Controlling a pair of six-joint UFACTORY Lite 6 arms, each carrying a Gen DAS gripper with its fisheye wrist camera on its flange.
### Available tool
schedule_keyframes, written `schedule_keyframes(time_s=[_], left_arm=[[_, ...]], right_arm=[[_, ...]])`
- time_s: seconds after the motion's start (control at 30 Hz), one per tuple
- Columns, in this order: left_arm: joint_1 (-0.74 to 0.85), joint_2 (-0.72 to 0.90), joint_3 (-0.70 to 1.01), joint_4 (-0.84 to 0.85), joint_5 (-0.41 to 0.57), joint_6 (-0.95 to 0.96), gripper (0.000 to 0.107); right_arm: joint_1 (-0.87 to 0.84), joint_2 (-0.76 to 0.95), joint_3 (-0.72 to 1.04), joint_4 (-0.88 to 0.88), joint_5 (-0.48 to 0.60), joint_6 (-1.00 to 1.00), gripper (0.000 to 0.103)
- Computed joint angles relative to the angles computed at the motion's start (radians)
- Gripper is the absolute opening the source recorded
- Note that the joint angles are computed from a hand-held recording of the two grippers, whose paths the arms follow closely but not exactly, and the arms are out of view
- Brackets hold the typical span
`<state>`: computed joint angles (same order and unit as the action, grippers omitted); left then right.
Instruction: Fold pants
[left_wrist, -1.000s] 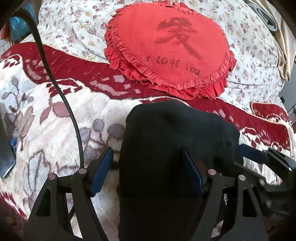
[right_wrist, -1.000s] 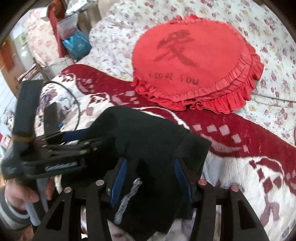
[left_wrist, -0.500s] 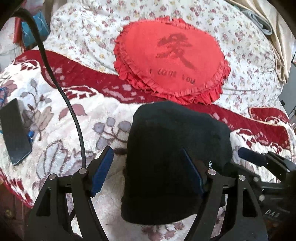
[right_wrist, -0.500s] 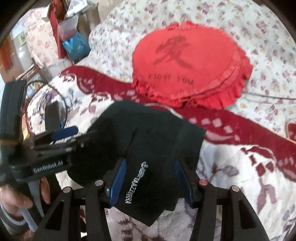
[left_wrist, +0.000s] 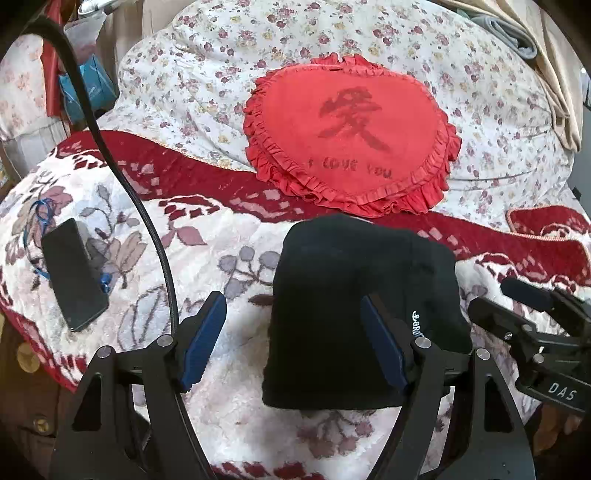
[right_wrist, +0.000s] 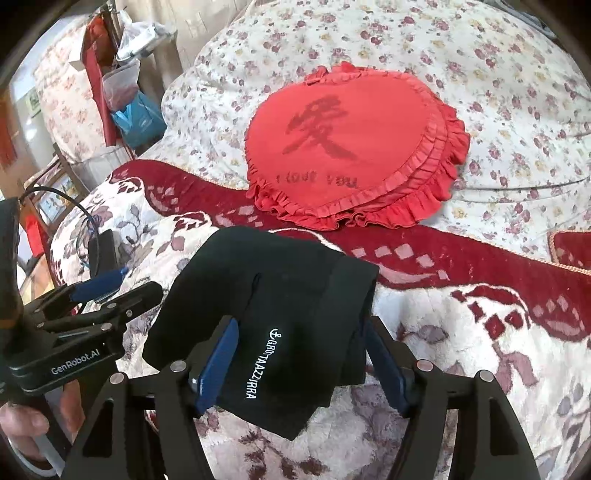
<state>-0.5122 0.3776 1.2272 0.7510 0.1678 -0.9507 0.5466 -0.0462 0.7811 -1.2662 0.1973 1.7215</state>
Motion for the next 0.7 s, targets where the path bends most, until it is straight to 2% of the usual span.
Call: schedule_keyframes(time_s=[0.1, 0.27, 0.43, 0.7], left_arm=[[-0.004, -0.038, -0.043, 0.117, -0.01, -0.132, 0.076], [-0.022, -0.057, -0.063, 0.222, 0.022, -0.228, 0.076], [-0.031, -0.08, -0.077, 0.263, 0.038, -0.268, 0.076], [-0.05, -0.074, -0.067, 0.266, 0.053, -0.247, 0.076]], right_arm=[[0.001, -0.007, -0.004, 0.028, -0.003, -0.032, 0.07], [0.005, -0.011, -0.006, 0.077, -0.003, -0.086, 0.07], [0.011, 0.011, 0.008, 0.142, -0.004, -0.151, 0.071], [0.006, 0.017, 0.01, 0.137, -0.015, -0.148, 0.071]])
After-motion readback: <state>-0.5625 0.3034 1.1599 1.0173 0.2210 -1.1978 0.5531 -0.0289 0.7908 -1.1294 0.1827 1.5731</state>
